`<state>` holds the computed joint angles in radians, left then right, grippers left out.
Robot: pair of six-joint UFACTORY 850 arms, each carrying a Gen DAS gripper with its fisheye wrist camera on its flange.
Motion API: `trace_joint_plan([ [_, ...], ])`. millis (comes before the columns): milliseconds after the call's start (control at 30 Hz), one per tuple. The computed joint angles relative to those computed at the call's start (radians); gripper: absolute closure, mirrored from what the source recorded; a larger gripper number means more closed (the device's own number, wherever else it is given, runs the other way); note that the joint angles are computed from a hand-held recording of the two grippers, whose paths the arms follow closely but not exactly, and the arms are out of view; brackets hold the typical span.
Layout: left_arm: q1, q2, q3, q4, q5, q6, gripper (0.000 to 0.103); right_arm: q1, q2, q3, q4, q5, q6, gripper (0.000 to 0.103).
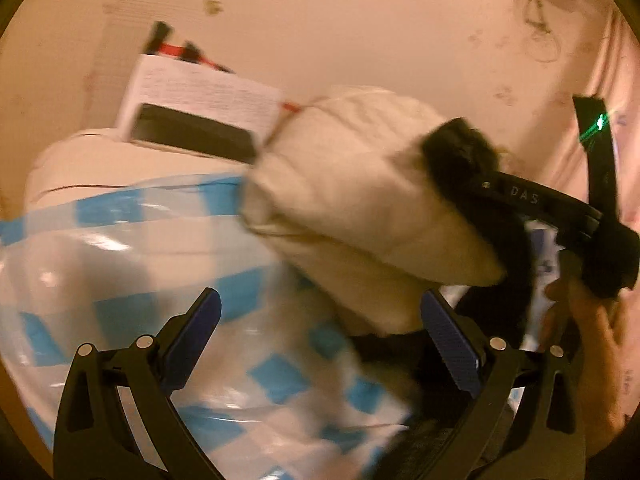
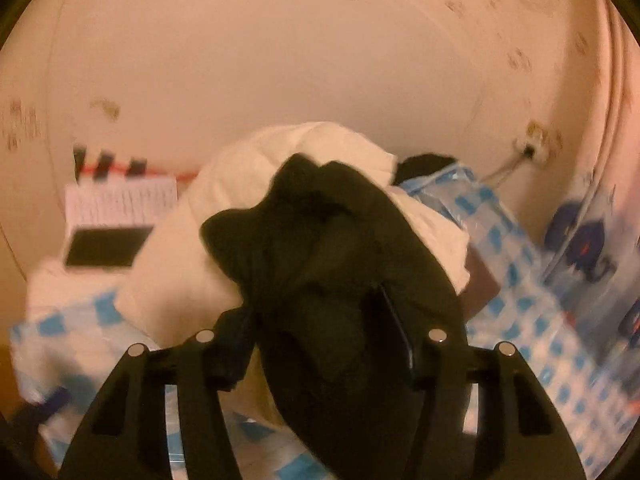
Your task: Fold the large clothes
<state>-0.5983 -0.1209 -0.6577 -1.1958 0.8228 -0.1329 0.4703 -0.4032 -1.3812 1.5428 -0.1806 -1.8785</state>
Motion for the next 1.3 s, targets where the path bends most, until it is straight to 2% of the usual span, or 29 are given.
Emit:
trace_joint_plan([
  [67, -0.003, -0.009, -0.026, 0.049, 0.006, -0.006, 0.006, -0.046, -0.005, -0.028, -0.140, -0.113, 0.209, 0.081],
  [133, -0.008, -0.022, -0.069, 0.045, -0.009, 0.081, 0.006, -0.083, -0.003, -0.057, -0.231, -0.203, 0.370, 0.086],
  [200, -0.016, -0.046, -0.127, 0.037, 0.008, 0.190, 0.006, -0.120, -0.015, -0.091, -0.328, -0.310, 0.461, 0.085],
  [233, -0.008, -0.055, -0.145, 0.086, -0.001, 0.181, 0.006, -0.131, -0.045, -0.140, -0.429, -0.407, 0.549, 0.082],
  [300, 0.023, -0.072, -0.172, 0.218, -0.052, 0.096, 0.006, -0.135, -0.092, -0.206, -0.505, -0.525, 0.663, 0.018],
  [367, 0.054, -0.104, -0.219, 0.276, -0.103, 0.055, 0.006, -0.174, -0.095, -0.226, -0.414, -0.664, 0.644, 0.017],
  [433, 0.086, -0.117, -0.224, 0.404, -0.123, -0.061, 0.006, -0.226, -0.053, -0.169, -0.249, -0.723, 0.552, 0.017],
  [500, 0.132, -0.117, -0.208, 0.608, -0.122, -0.263, 0.006, -0.280, -0.006, -0.112, -0.177, -0.758, 0.511, 0.016],
  [667, 0.253, -0.115, -0.186, 0.967, -0.107, -0.660, 0.006, -0.411, 0.115, 0.061, -0.168, -0.783, 0.356, 0.015],
  [767, 0.311, -0.148, -0.238, 1.118, -0.183, -0.858, 0.006, -0.489, 0.149, 0.151, -0.193, -0.754, 0.316, 0.015],
  [833, 0.328, -0.166, -0.264, 1.161, -0.199, -0.915, 0.006, -0.547, 0.133, 0.168, -0.213, -0.741, 0.332, 0.015],
  [867, 0.333, -0.173, -0.286, 1.180, -0.237, -0.941, 0.006, -0.570, 0.129, 0.181, -0.214, -0.727, 0.335, 0.015],
  [933, 0.337, -0.180, -0.301, 1.183, -0.250, -0.963, 0.007, -0.620, 0.116, 0.202, -0.218, -0.672, 0.326, 0.015],
  [967, 0.332, -0.179, -0.312, 1.156, -0.281, -0.936, 0.022, -0.638, 0.104, 0.204, -0.219, -0.642, 0.329, 0.015],
  [1000, 0.329, -0.173, -0.314, 1.148, -0.295, -0.924, 0.043, -0.662, 0.085, 0.201, -0.218, -0.619, 0.338, 0.015],
  [1033, 0.330, -0.173, -0.308, 1.181, -0.267, -0.953, 0.080, -0.680, 0.070, 0.200, -0.217, -0.613, 0.343, 0.015],
  [1067, 0.332, -0.173, -0.300, 1.213, -0.239, -0.982, 0.089, -0.705, 0.047, 0.194, -0.225, -0.602, 0.363, 0.015],
  [1100, 0.329, -0.166, -0.294, 1.209, -0.232, -0.970, 0.093, -0.728, 0.030, 0.191, -0.230, -0.594, 0.380, 0.015],
  [1167, 0.302, -0.152, -0.292, 1.105, -0.240, -0.827, 0.097, -0.768, -0.004, 0.186, -0.226, -0.599, 0.398, 0.015],
  [1300, 0.243, -0.106, -0.303, 0.940, -0.246, -0.601, 0.098, -0.830, -0.037, 0.187, -0.212, -0.536, 0.394, 0.015],
])
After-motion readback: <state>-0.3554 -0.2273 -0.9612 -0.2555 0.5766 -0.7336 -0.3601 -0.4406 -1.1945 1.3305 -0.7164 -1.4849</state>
